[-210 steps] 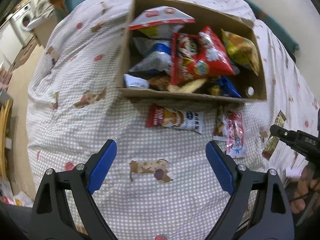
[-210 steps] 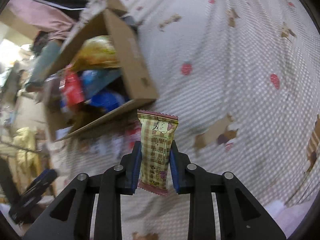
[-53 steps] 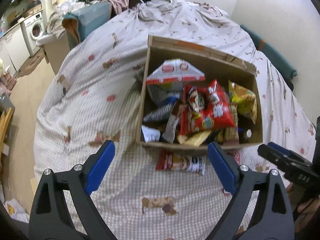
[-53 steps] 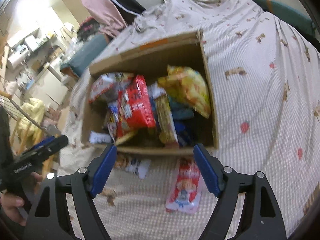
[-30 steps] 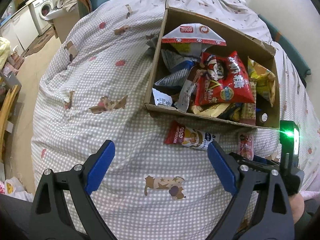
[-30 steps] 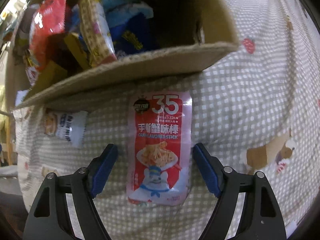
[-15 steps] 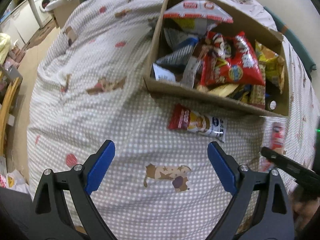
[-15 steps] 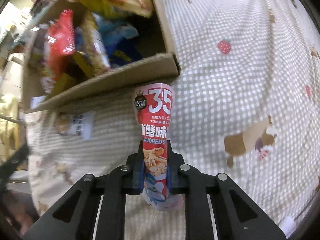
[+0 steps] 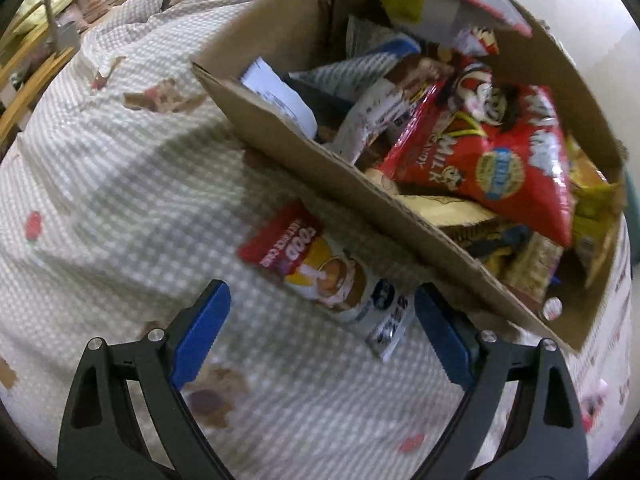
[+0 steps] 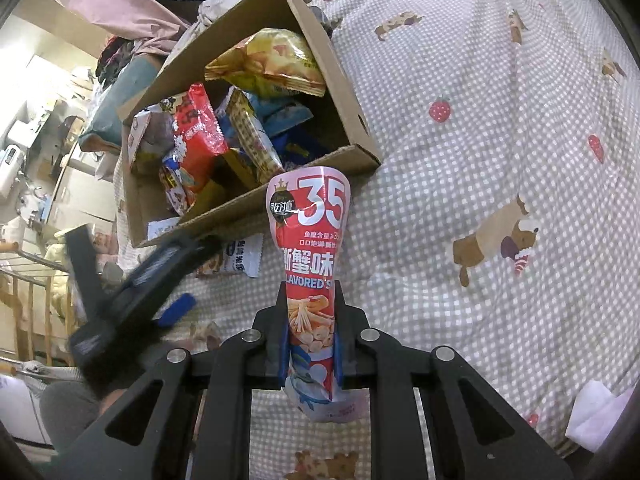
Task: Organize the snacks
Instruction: 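Grasp rice cake packet with left tool while right tool holds red-white packet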
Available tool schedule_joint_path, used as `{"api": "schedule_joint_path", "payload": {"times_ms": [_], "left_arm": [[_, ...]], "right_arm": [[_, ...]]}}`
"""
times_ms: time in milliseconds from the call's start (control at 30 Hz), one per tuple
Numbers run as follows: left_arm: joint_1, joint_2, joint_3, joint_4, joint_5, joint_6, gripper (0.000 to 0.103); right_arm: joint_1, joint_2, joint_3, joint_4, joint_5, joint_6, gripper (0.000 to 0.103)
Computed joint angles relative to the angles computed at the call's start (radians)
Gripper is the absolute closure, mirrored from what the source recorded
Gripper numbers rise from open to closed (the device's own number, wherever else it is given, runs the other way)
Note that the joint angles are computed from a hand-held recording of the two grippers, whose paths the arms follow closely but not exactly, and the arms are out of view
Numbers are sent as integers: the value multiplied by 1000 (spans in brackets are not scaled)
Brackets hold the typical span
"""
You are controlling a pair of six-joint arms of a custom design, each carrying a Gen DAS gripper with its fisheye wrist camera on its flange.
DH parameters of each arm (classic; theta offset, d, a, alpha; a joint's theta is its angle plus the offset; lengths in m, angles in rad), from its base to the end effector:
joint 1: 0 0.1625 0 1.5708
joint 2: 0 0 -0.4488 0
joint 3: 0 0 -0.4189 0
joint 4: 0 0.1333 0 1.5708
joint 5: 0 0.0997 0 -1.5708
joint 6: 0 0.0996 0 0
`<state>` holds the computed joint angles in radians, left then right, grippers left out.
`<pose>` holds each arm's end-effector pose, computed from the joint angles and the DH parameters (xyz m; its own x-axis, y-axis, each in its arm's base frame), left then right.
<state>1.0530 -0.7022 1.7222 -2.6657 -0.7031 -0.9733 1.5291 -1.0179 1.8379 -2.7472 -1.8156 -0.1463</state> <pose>-0.1479 -0.6824 0.0387 -0.7400 -0.5642 -0.3661 -0.2102 0.7110 -0.6710 0.0820 -0.6526 0.1824 -0.9612 -0.0129 0.2756 -0.1021 0.9446 -0.3121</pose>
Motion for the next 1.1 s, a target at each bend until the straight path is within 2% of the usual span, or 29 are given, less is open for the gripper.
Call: {"api": "schedule_joint_path", "payload": {"times_ms": [67,167,333,467,567,700,800,967,1100], "left_arm": [[4,18,-14,-7,25,-40,11],[7,43,-29,-54,51,-26,10],[17,59,-54,-19,26,-84,6],[22,60,-41,-31,19,-68,6],[14,66,-63,112,43,-105,7],[5,67,-46,85,42,-62,10],[5,41,-17,64,11,-24,20],[16,-11,37,22,-38,42,48],[11,-48,67,64,-46,52,65]], "right_arm": [[6,11,-4,-11,3,-7,86],[6,21,-6,-16,19,-5,86],[15,42,-24,-25,56,19,86],[20,46,-30,-19,72,21,86],[21,49,-32,-21,82,21,86],[22,47,-29,-26,87,16,86],[20,41,-24,-28,94,13,86],[25,40,-25,-28,111,8,86],[32,42,-22,-27,109,1,86]]}}
